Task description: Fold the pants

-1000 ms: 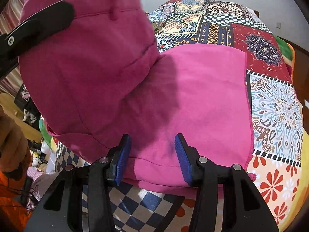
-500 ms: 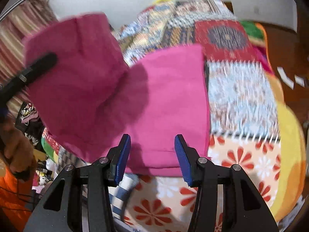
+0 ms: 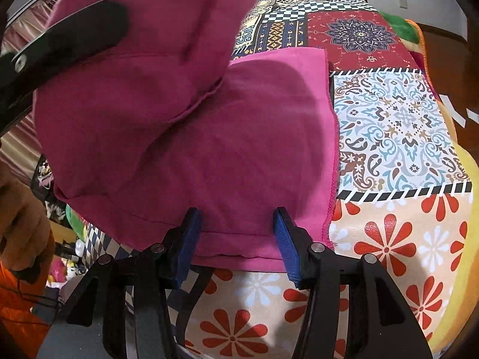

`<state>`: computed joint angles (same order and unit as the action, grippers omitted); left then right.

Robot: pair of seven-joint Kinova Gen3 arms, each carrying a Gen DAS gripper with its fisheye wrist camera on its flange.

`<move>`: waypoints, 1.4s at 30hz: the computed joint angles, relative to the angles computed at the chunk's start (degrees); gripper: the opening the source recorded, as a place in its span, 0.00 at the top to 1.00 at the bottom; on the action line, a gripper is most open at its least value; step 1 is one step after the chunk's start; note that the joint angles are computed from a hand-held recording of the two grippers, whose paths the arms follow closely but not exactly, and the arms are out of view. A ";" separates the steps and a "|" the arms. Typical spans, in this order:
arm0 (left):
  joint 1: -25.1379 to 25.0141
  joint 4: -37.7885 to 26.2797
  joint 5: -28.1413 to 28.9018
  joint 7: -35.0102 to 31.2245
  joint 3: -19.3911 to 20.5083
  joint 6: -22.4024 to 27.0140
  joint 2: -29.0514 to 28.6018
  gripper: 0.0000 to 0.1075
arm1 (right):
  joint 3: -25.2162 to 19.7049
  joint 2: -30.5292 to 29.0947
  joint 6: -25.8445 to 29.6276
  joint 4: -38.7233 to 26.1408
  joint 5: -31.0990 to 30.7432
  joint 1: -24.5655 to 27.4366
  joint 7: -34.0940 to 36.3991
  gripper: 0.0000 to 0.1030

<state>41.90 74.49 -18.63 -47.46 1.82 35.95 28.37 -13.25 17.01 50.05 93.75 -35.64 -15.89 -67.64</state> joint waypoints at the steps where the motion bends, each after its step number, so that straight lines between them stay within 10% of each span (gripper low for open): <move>1: -0.57 -0.49 0.61 -0.55 0.56 0.17 0.37 0.86 | 0.05 -0.23 0.21 0.02 0.02 0.10 0.00 0.53; 42: -4.63 -11.25 15.81 -21.97 5.60 7.84 11.11 0.86 | 4.56 -4.49 2.40 2.30 2.48 5.61 -0.89 0.54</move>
